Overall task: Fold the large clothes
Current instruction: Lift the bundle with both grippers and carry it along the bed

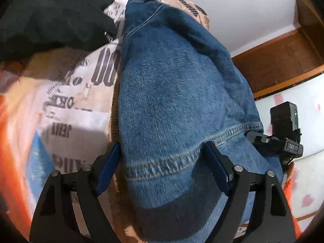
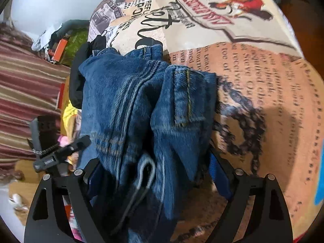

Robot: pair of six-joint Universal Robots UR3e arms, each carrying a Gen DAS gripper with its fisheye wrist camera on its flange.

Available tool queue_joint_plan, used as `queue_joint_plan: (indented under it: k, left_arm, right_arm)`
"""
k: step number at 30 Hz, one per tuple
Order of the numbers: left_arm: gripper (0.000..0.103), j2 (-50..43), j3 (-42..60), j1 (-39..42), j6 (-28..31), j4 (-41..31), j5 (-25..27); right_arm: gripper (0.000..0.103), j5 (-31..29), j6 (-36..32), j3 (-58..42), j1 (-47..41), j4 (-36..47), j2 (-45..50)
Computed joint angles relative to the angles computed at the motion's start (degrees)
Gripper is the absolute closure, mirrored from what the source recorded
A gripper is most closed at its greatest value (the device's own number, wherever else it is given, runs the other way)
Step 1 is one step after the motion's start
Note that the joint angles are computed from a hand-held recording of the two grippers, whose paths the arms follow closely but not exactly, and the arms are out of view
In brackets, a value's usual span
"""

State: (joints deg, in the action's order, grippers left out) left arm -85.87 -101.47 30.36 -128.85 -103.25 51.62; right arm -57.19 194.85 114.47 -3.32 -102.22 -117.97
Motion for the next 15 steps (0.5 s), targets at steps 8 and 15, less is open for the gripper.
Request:
queue_joint_plan:
  k: [8,15]
  left_arm:
    - [0.01,-3.67,-0.15,-1.83,-5.85,2.02,-2.16]
    - [0.028,0.02,-2.12,-0.12,-1.78,-3.17,-3.76]
  right_arm:
    - [0.015,-1.44,3.78,-0.46,3.32,-3.35,1.55]
    - [0.042,0.35,4.55,3.35,1.32,-3.26,-5.04]
